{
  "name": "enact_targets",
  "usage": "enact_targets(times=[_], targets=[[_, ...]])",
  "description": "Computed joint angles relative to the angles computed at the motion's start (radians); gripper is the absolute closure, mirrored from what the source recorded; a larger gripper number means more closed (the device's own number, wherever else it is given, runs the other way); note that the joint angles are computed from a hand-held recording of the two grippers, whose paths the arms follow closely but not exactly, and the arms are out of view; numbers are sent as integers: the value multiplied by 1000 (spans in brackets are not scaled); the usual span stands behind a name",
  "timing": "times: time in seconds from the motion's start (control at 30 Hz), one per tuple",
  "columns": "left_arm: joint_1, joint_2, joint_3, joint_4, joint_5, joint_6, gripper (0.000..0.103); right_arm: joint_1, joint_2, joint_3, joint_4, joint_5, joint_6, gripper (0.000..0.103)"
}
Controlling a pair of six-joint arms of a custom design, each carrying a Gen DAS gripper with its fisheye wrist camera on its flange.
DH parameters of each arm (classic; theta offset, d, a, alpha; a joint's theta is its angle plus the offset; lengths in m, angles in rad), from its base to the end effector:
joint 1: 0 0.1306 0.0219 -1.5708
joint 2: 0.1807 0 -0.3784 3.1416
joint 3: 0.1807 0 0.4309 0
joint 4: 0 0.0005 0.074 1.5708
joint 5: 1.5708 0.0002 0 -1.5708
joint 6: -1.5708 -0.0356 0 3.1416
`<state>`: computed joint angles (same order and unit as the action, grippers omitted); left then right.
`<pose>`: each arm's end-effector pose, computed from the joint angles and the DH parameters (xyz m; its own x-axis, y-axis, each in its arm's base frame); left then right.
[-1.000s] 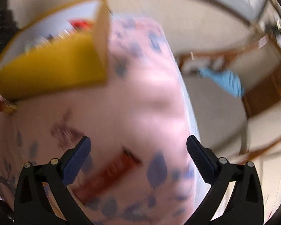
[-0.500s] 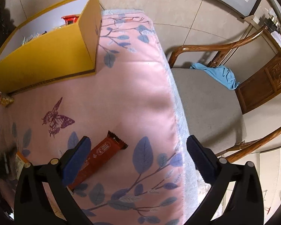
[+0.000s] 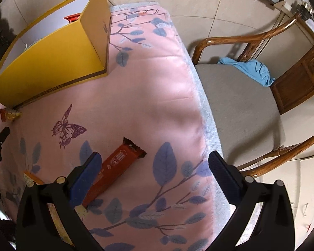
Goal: Organize snacks
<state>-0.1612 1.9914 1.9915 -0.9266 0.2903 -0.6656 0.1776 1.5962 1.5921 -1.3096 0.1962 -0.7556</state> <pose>0.7204 -0.1280 0.3561 -0.4209 0.6679 -0.6138 0.7418 0.6429 0.1909 0.5503 0.0912 0.3938 -0.7782 0.5436 -0.3144 0.5622 0.8262 0.0371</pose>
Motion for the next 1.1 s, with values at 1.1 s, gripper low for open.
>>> enact_targets(times=[1.1], targets=[[-26, 1, -34, -117, 12, -232, 4, 28, 16, 47, -56, -37, 14, 1]])
